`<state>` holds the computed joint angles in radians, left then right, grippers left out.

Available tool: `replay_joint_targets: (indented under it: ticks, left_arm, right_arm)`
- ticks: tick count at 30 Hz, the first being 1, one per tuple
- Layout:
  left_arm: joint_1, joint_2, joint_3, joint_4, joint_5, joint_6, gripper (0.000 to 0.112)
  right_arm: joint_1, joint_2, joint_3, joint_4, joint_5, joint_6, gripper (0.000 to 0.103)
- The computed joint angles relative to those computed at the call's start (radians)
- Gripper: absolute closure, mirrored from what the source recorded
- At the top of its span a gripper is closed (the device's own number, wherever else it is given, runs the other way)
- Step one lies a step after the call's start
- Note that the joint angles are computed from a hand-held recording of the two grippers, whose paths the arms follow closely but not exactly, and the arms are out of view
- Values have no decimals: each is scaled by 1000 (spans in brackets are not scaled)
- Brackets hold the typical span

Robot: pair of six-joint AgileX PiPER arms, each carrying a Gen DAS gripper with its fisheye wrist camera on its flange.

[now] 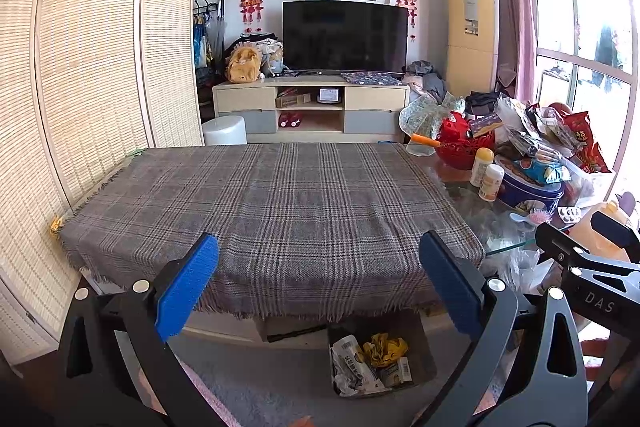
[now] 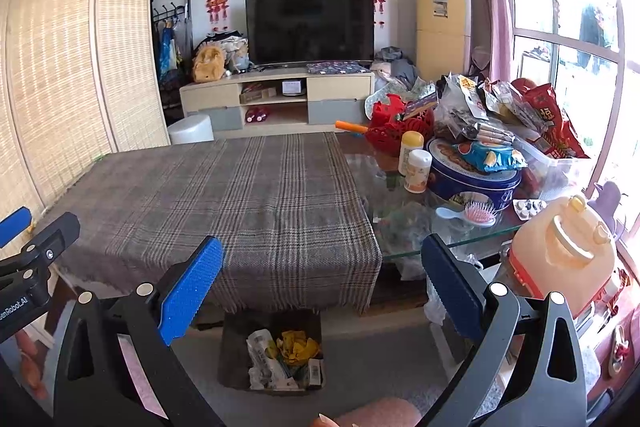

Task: Collect trash

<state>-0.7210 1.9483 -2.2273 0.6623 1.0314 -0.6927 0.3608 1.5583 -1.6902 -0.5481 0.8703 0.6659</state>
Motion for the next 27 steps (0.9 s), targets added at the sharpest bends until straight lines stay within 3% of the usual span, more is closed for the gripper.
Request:
replay_joint_targets:
  ticks: [27]
  left_arm:
    - [-18,11,-27,13,26,-7,17]
  right_arm:
    - [20,-8,10,-27,8,28,3]
